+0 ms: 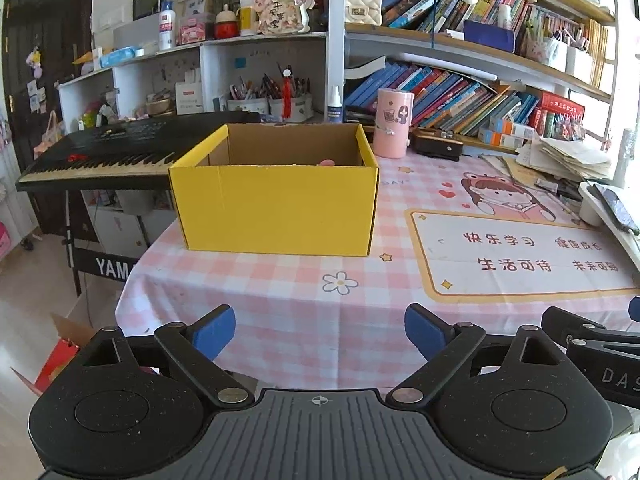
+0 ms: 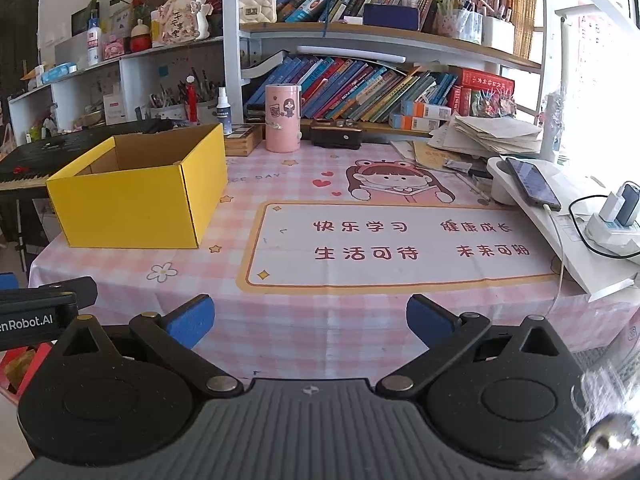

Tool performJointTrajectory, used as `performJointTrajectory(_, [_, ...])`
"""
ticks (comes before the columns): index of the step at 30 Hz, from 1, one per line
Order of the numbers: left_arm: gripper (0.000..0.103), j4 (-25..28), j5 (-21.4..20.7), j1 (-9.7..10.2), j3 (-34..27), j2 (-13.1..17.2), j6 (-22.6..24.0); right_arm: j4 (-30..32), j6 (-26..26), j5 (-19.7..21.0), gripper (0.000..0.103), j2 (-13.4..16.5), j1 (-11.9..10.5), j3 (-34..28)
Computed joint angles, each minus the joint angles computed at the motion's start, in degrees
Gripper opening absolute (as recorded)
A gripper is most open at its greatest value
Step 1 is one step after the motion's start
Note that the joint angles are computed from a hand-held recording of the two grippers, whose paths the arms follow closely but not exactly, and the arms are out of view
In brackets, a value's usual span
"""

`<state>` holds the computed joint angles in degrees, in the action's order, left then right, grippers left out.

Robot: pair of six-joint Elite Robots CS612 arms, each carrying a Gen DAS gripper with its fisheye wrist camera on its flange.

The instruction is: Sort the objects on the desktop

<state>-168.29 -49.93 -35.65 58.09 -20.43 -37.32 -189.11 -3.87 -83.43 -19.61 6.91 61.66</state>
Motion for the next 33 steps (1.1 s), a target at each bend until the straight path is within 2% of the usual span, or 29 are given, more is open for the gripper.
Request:
performJointTrajectory(12, [0.097, -1.5, 0.1, 0.04, 0.0, 0.1, 1.3, 0.0, 0.0, 0.1, 0.103, 0.0, 0.0, -0.2])
performJointTrajectory(33, [0.1, -1.1, -0.7, 0.04, 0.6, -0.2, 1.4, -0.2, -0.9, 0.5, 0.103, -0.2, 0.2, 0.3])
